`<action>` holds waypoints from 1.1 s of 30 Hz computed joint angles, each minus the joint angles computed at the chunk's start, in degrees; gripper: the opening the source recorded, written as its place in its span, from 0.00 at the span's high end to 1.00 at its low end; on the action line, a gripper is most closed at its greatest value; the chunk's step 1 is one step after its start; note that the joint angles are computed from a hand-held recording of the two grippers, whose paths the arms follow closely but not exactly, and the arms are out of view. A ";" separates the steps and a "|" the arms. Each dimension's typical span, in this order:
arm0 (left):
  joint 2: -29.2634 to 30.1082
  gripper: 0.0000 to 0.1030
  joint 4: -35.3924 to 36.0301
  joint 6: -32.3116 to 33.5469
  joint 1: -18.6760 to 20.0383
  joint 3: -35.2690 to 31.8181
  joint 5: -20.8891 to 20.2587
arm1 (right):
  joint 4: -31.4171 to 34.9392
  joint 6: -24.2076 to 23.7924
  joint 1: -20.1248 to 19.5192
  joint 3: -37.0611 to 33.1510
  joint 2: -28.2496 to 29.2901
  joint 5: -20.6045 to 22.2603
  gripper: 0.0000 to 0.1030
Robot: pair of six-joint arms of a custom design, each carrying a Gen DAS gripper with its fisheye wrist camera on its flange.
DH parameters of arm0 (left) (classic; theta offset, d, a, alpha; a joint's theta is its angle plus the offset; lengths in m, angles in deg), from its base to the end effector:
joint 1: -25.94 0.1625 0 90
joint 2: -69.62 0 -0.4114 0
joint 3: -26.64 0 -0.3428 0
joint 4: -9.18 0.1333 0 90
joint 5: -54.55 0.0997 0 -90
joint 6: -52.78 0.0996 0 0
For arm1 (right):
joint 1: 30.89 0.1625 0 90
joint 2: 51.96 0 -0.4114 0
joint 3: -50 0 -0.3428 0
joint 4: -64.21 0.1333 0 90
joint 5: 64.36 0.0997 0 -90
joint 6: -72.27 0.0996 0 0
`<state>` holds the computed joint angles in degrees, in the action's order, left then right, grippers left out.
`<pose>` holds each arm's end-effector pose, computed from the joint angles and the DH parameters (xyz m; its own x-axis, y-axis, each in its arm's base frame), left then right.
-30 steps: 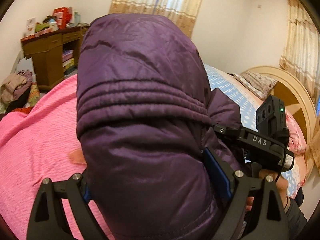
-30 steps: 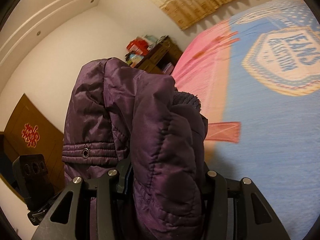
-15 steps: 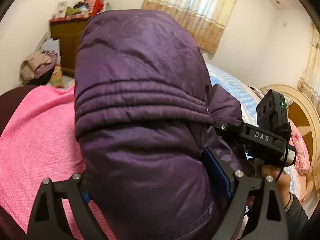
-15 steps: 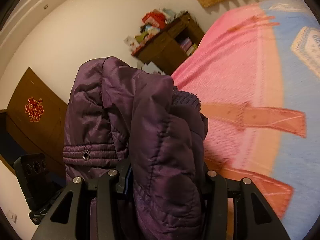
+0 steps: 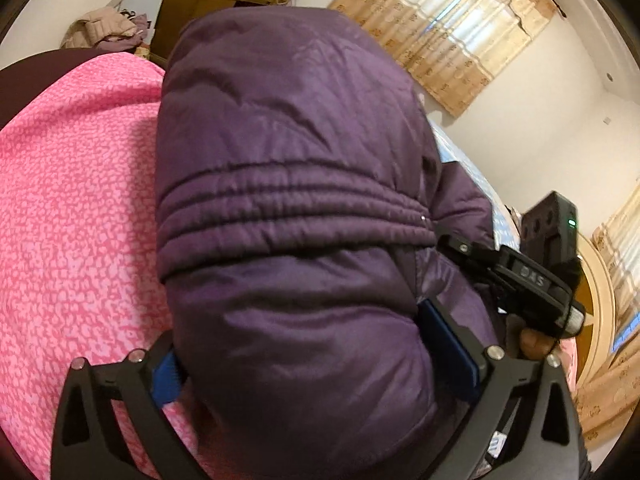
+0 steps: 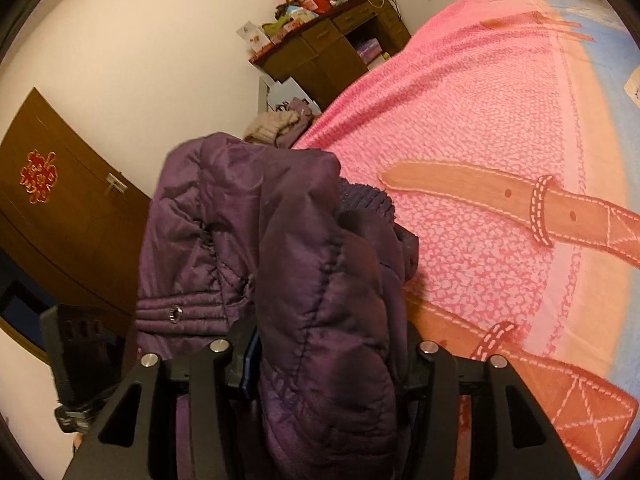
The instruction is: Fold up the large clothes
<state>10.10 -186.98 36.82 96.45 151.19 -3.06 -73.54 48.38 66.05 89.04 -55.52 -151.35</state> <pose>0.0145 -0.5184 0.2085 -0.9475 -0.2437 -0.2071 -0.0096 0.6688 -0.7434 0.2352 -0.7857 -0.0869 -0.8573 -0.5133 0.0392 -0.5089 0.8335 -0.2151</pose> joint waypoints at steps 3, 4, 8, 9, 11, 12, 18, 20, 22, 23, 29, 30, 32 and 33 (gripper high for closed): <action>-1.25 0.00 -0.14 0.05 -1.12 2.02 1.50 | 1.33 0.47 -0.37 -1.34 0.55 0.20 0.42; -1.69 0.00 0.33 -0.39 -1.96 2.44 2.76 | 1.87 0.64 -0.11 -1.70 0.52 0.12 0.41; -4.75 0.00 0.45 0.25 -10.12 7.85 16.43 | -4.16 1.47 0.07 6.28 -4.15 1.51 0.33; -4.91 0.00 -0.40 1.08 -12.10 8.97 19.92 | -6.73 1.91 0.18 9.03 -5.73 1.71 0.33; -5.53 0.00 -0.99 1.27 -16.00 11.03 26.81 | -14.07 1.89 0.50 16.63 -9.80 2.49 0.32; -5.47 0.00 -2.34 2.05 -17.35 11.72 28.58 | -18.36 1.31 1.05 20.42 -11.74 1.70 0.31; -1.70 0.00 -11.49 10.03 -23.34 13.07 37.42 | -45.62 -4.89 4.89 41.53 -21.12 -4.32 0.22; -1.24 0.00 -14.63 11.92 -24.66 15.15 39.06 | -52.85 -7.98 5.59 47.56 -23.23 -5.18 0.22; -0.68 0.00 -18.03 15.32 -25.61 15.58 39.93 | -59.18 -11.00 6.56 51.43 -23.94 -7.02 0.22; 0.14 0.00 -19.87 17.15 -26.19 15.36 40.65 | -61.20 -12.24 6.91 52.61 -24.07 -7.17 0.22; -0.37 0.00 -20.76 18.16 -28.67 15.71 42.22 | -63.51 -15.06 7.78 56.16 -25.75 -5.98 0.21; -0.14 0.00 -21.58 18.94 -28.69 15.59 42.34 | -64.15 -15.50 7.78 56.89 -26.06 -5.65 0.21; 0.04 0.00 -22.43 19.64 -28.62 15.55 42.17 | -64.91 -15.77 7.67 58.05 -26.54 -4.88 0.21; 0.32 0.00 -23.20 20.21 -28.53 15.47 42.16 | -65.10 -15.71 7.67 58.13 -26.55 -4.52 0.21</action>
